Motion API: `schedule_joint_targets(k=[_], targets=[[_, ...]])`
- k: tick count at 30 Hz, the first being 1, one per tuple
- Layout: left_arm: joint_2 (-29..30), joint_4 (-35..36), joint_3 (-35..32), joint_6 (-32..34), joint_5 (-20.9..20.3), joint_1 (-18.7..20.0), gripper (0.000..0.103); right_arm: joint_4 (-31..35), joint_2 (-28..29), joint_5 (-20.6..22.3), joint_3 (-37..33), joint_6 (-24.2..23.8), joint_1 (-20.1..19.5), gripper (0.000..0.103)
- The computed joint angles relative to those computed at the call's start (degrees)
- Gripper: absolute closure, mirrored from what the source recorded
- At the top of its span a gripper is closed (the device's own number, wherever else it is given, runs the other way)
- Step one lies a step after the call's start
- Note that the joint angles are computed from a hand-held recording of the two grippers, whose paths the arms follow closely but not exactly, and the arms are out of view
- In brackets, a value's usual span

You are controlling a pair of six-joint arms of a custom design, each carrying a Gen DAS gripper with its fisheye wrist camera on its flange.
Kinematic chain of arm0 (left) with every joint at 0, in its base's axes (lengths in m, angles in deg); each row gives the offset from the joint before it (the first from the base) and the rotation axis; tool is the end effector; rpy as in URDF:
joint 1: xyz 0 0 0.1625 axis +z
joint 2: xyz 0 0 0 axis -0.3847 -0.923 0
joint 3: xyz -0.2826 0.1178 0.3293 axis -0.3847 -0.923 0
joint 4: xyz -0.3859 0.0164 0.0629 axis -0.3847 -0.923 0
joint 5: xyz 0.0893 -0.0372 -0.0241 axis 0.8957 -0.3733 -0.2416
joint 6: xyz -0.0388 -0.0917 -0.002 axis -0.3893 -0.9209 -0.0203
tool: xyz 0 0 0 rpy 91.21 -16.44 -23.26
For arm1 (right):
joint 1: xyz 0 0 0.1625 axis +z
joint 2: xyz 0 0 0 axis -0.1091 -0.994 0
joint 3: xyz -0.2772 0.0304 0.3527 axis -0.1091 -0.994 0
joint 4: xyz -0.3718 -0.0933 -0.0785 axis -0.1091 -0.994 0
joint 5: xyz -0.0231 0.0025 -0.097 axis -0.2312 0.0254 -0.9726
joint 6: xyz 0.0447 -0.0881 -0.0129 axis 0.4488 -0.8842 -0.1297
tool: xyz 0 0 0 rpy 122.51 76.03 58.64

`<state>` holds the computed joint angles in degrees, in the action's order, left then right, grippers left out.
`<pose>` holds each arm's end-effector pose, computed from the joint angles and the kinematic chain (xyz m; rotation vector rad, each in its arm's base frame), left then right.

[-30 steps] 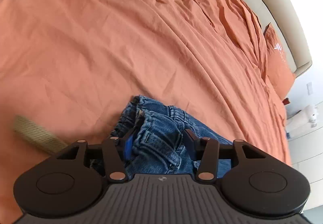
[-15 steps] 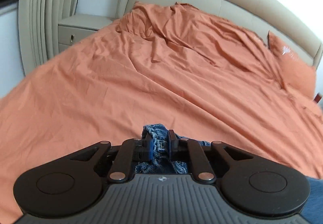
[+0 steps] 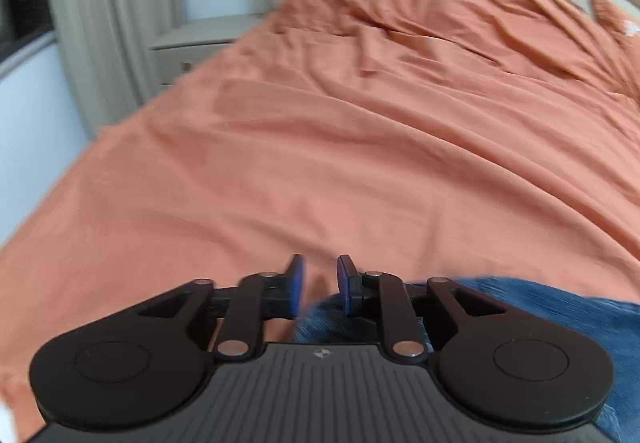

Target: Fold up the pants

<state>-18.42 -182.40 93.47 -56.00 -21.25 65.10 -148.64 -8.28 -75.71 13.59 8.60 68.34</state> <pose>-0.1148 -0.4127 0.1348 -0.4091 1.8355 -1.0664 -0.2401 -0.6664 0.4949 0.3064 -2.0019 0.7303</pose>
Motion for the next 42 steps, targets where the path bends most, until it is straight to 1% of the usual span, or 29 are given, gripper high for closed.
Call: schedule_joint_targets(k=[1,2,3,4,6,7,8,10,12,13,17,19,20,22,24,27,28,29,30,33,36,37,39,40,42], targets=[[-0.9,5.4,-0.8,-4.6,-0.8,-0.8,0.077,0.7,-0.6,0.6,0.5,0.6,0.0,0.103],[-1.9,9.0,-0.9,-8.4,-1.5,-2.1,0.071,1.2,-1.3,1.5,1.2,1.0,-0.1,0.103],[-2.7,10.5,-0.6,-10.3,-2.0,-3.6,0.068,1.2,-2.1,2.3,2.1,1.5,-0.2,0.103],[-3.5,12.3,-0.4,-12.2,-2.7,-5.4,0.065,1.8,-3.1,3.2,3.2,2.2,-0.4,0.101],[-4.5,13.6,0.1,-13.6,-4.3,-8.8,0.062,5.3,-5.7,5.5,5.1,4.6,-0.9,0.081],[-4.7,13.5,0.4,-14.3,-5.2,-10.4,0.059,6.3,-7.1,6.8,6.4,5.6,-1.2,0.079],[-5.0,12.5,1.0,-14.6,-6.0,-12.0,0.054,7.6,-8.5,8.1,7.7,6.7,-1.6,0.078],[-5.5,9.1,2.7,-14.9,-7.8,-15.4,0.05,10.6,-11.5,11.1,9.9,8.5,-2.6,0.078],[-5.6,5.6,4.6,-15.6,-9.0,-18.2,0.047,12.9,-14.2,13.8,11.9,10.9,-3.8,0.072],[-5.6,3.2,5.8,-15.9,-9.9,-19.6,0.045,14.8,-15.7,15.7,12.7,12.3,-4.6,0.071],[-5.7,-5.6,11.2,-20.9,-13.0,-24.2,0.044,19.7,-19.8,21.0,14.9,16.5,-8.4,0.071],[-4.8,-8.1,13.1,-23.5,-14.1,-26.1,0.044,21.0,-20.8,22.5,15.2,18.7,-10.2,0.071],[-4.1,-9.8,13.8,-23.4,-14.7,-26.9,0.044,21.8,-21.1,23.3,15.2,19.9,-11.2,0.071],[-1.8,-13.2,14.2,-20.6,-15.7,-28.1,0.044,23.6,-21.2,25.0,14.7,22.9,-13.2,0.071],[0.5,-17.1,14.2,-17.1,-16.3,-29.3,0.044,25.7,-20.7,27.6,13.7,26.9,-15.2,0.07],[4.2,-22.4,12.5,-10.0,-15.9,-29.5,0.044,27.9,-19.7,32.7,12.6,32.3,-18.0,0.065],[6.0,-25.6,11.7,-5.9,-15.7,-29.1,0.044,27.6,-19.3,34.5,12.7,33.6,-18.8,0.064],[7.5,-28.7,10.8,-1.5,-15.7,-28.5,0.044,27.5,-19.0,36.3,12.5,34.5,-19.4,0.062],[9.2,-31.2,9.9,2.1,-16.0,-28.0,0.044,27.5,-18.6,37.9,12.4,35.2,-19.9,0.061],[13.5,-37.1,8.0,8.1,-16.7,-27.1,0.044,28.8,-17.3,41.2,11.0,37.0,-21.0,0.063],[18.5,-44.3,6.7,15.2,-17.7,-28.2,0.045,28.4,-16.7,42.1,10.8,36.8,-21.0,0.064],[20.6,-45.9,5.6,18.5,-18.2,-28.9,0.045,28.0,-17.1,41.8,11.4,35.2,-20.7,0.064],[24.4,-47.8,3.4,24.0,-19.5,-29.7,0.045,28.2,-18.1,39.6,12.6,30.4,-19.7,0.063],[26.3,-48.9,2.3,26.6,-20.3,-30.2,0.045,27.2,-18.6,38.8,13.6,28.2,-19.3,0.062],[30.1,-50.7,0.2,31.0,-21.8,-31.0,0.045,25.7,-19.2,38.3,15.2,25.1,-18.7,0.061]])
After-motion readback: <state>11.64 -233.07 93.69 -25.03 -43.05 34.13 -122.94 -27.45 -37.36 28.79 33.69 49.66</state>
